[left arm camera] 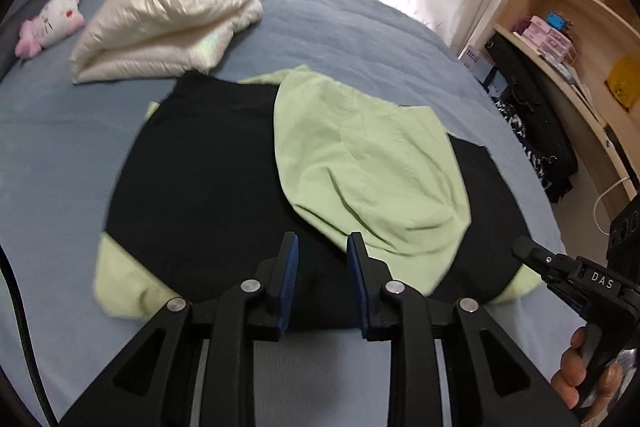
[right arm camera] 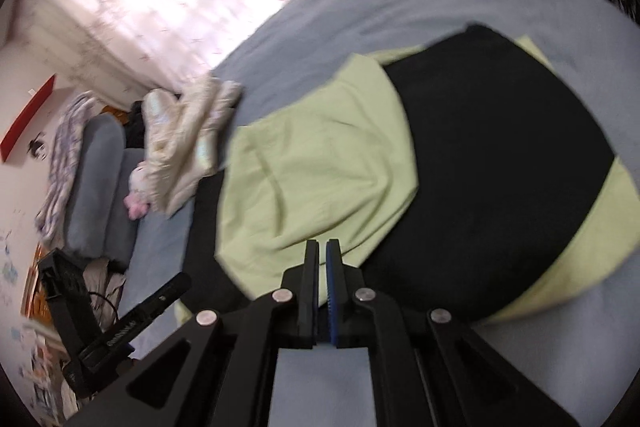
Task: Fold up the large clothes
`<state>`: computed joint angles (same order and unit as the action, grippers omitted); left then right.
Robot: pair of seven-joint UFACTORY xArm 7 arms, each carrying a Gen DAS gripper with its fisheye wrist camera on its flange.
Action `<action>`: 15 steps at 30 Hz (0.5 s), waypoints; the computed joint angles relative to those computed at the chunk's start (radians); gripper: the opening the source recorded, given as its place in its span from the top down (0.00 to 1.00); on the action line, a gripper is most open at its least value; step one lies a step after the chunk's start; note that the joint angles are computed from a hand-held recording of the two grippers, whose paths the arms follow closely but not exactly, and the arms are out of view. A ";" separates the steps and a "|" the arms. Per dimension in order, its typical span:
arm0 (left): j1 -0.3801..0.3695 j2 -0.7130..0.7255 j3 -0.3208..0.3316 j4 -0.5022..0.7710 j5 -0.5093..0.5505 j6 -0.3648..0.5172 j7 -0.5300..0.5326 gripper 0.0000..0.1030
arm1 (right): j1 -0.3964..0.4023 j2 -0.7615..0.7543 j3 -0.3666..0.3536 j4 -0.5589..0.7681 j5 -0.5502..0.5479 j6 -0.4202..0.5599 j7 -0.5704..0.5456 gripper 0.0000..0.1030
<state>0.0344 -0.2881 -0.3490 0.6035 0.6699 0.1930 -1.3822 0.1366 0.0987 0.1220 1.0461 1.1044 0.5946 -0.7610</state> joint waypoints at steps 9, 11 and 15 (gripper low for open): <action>-0.112 -0.363 -0.024 -0.131 -0.197 0.130 0.115 0.56 | 0.076 -0.339 -0.058 -0.231 -0.029 0.017 -0.024 0.96; -0.124 -0.425 -0.042 -0.142 -0.230 0.160 0.131 0.56 | 0.097 -0.413 -0.077 -0.276 -0.056 0.023 -0.013 0.96; -0.153 -0.530 -0.066 -0.169 -0.290 0.192 0.157 0.53 | 0.141 -0.536 -0.107 -0.348 -0.105 0.017 -0.004 0.96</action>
